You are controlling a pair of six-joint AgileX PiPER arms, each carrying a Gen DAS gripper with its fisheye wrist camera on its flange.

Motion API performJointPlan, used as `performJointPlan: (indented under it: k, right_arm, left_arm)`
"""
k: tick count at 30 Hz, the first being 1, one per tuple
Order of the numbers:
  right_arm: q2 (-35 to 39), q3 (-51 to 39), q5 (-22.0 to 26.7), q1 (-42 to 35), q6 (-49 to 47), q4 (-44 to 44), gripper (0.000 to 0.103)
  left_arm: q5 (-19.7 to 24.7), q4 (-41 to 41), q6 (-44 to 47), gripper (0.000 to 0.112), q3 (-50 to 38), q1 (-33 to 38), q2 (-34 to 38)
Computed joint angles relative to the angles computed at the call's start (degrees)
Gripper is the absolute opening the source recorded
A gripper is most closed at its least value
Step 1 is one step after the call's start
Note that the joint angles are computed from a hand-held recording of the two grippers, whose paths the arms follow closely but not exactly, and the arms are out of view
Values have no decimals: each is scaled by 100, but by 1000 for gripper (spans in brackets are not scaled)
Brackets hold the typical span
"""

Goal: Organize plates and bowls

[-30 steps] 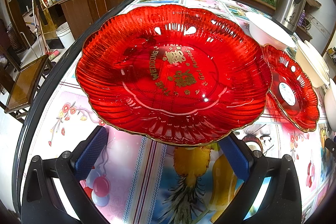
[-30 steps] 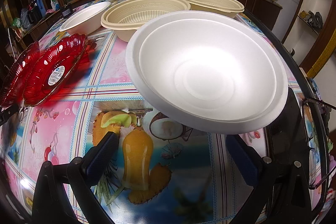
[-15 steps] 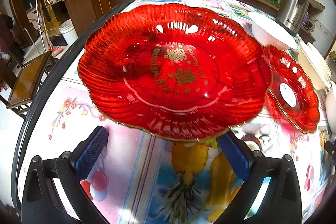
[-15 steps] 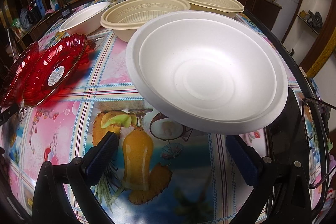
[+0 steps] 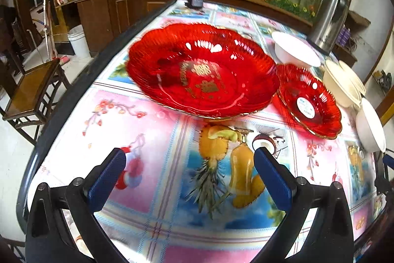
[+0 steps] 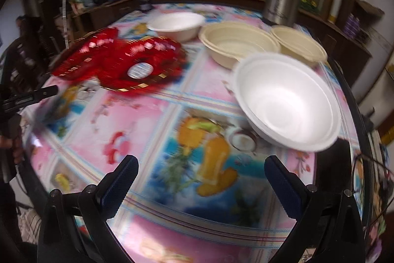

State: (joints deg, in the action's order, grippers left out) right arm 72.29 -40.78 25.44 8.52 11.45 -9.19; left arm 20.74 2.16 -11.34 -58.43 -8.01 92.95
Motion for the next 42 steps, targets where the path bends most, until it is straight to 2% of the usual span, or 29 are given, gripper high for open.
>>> performJointPlan:
  k: [4, 12, 15, 18, 20, 22, 24, 25, 26, 27, 28, 30, 33, 36, 38, 40, 42]
  right_arm:
    - [-108, -200, -159, 469, -282, 221, 102]
    - [900, -1611, 90, 833, -1410, 1561, 99]
    - [1349, -2279, 312, 848, -1887, 2180, 98]
    - [1877, -2998, 491, 902, -1926, 2400, 98]
    - [2300, -3563, 736, 858, -2146, 2778, 87]
    - [2810, -4305, 1184, 850, -2229, 2986, 82]
    - [3209, -4921, 1464, 883, -2137, 3000, 81]
    - [3428, -5232, 1556, 929, -2052, 2912, 81]
    - [3666, -5568, 1662, 972, -1935, 2784, 81]
    - [3859, -5825, 1747, 983, -1853, 2714, 79]
    - [4098, -6160, 1869, 998, -1710, 2600, 73]
    - [4613, -6868, 2211, 1012, -1443, 2383, 64]
    - [5365, -7900, 2790, 910, -1238, 2364, 63]
    - [5806, -8459, 3009, 876, -1153, 2218, 61]
    - [6226, -9107, 3384, 825, -1112, 2231, 50]
    - [6603, -9720, 3720, 767, -1127, 2360, 45]
    - [6949, -10323, 4031, 782, -1081, 2302, 44]
  left_arm:
    - [-51, -199, 205, 103, 92, 124, -228]
    - [97, -1389, 1432, 103, 67, 629, -372]
    - [310, -2051, 2063, 103, -105, 949, -247]
    - [496, -2432, 2492, 102, -392, 1196, -11]
    - [678, -2494, 2557, 96, -662, 1334, 188]
    - [892, -2566, 2557, 93, -1005, 1469, 419]
    - [1009, -2706, 2622, 90, -1268, 1561, 604]
    - [1056, -2721, 2593, 85, -1399, 1601, 706]
    - [1141, -2726, 2546, 72, -1562, 1626, 825]
    - [1252, -2734, 2515, 67, -1732, 1640, 946]
    - [1347, -2756, 2507, 65, -1916, 1649, 1090]
    - [1438, -2573, 2263, 65, -2169, 1639, 1300]
    - [1616, -2632, 2201, 65, -2489, 1689, 1564]
    - [1754, -2555, 2172, 65, -2772, 1684, 1783]
    - [1839, -2581, 2158, 65, -2921, 1689, 1904]
    - [1889, -2638, 2205, 65, -3024, 1690, 1987]
    - [1947, -2717, 2277, 65, -3128, 1669, 2071]
